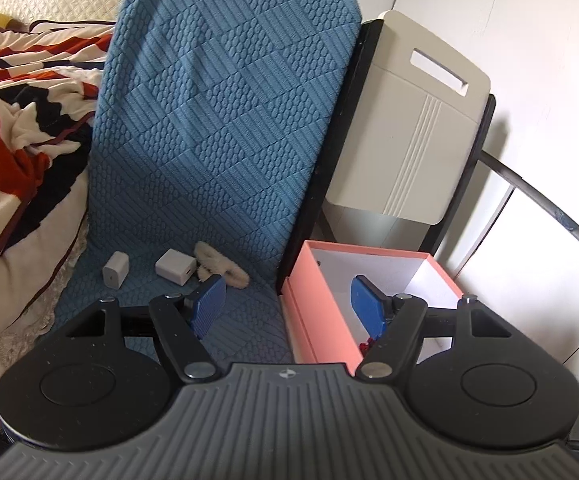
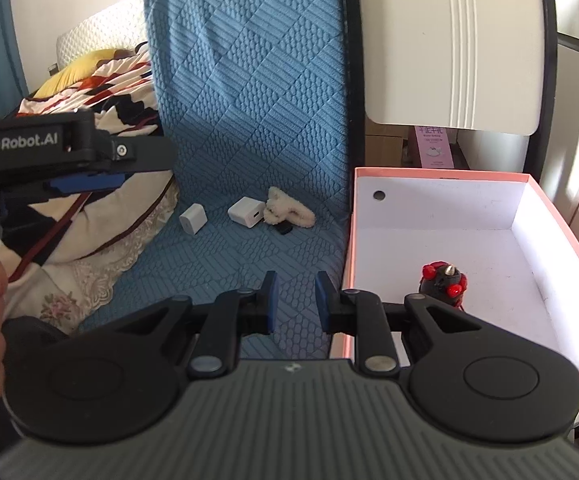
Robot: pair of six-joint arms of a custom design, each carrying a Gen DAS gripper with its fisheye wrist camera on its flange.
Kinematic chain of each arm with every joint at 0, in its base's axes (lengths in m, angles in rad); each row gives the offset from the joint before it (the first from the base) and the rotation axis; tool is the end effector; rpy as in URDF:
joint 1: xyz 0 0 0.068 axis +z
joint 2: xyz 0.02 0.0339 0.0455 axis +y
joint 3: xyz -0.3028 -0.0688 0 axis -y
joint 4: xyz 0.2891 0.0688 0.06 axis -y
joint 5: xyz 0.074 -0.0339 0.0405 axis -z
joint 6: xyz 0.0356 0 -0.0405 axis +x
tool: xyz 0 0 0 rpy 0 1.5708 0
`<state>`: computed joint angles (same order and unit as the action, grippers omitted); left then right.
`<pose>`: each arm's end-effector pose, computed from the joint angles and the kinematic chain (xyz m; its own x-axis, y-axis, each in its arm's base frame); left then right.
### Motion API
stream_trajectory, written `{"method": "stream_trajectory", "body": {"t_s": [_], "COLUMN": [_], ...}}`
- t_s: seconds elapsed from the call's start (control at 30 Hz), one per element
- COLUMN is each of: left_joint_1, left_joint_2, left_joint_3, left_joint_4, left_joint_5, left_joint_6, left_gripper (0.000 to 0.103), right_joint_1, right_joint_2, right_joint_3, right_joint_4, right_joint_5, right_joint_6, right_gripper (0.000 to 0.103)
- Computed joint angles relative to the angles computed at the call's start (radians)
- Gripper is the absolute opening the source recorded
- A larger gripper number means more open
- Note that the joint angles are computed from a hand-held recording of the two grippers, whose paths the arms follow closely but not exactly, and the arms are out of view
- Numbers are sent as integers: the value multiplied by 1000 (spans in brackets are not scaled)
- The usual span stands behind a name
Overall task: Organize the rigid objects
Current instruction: 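Lower the toy figure into the box and open left tool while right tool releases screwdriver, then move both open tools back toward the chargers and hair tie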
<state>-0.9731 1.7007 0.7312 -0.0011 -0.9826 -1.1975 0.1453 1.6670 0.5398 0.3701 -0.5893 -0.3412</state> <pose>0.2075 -0.2522 0.1319 -0.3502 -0.4036 -0.8452 -0.3616 0.8907 -0.2755 0.2966 0.0634 0.1084 -0.4664 -0.3494 -0.8127 -0.7175 0.6868 0.1165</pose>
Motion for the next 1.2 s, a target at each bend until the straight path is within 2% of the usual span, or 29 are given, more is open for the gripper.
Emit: {"method": "stream_trajectory", "body": {"t_s": [0.07,0.2,0.43,0.57,0.73,0.87,0.97,1.2], "left_joint_1": [-6,-13,-14,4,13,45,92,242], "left_joint_2": [4,8,37,48,68,101,141,258], "left_joint_3": [-2,-15,-54,-79,-110,-174,-201,-256], "left_joint_4": [-42,-53,-2,60,119,279,360,678], "left_joint_5": [-12,-25,-17,5,7,61,92,216], "left_joint_6": [-61,-102,-117,-79,8,85,119,221], "left_gripper": [74,74,74,74,74,74,74,74], "right_joint_1": [14,42,88,113,134,160,178,202], "right_joint_2": [8,35,77,124,188,231,276,337], "right_joint_3": [-18,-45,-86,-116,-127,-125,-108,-50], "right_joint_4": [24,72,183,297,380,432,453,456], "right_joint_5": [10,34,81,101,129,144,149,129], "right_joint_6": [4,28,60,51,91,120,140,185], "right_gripper": [24,24,24,24,24,24,24,24]}}
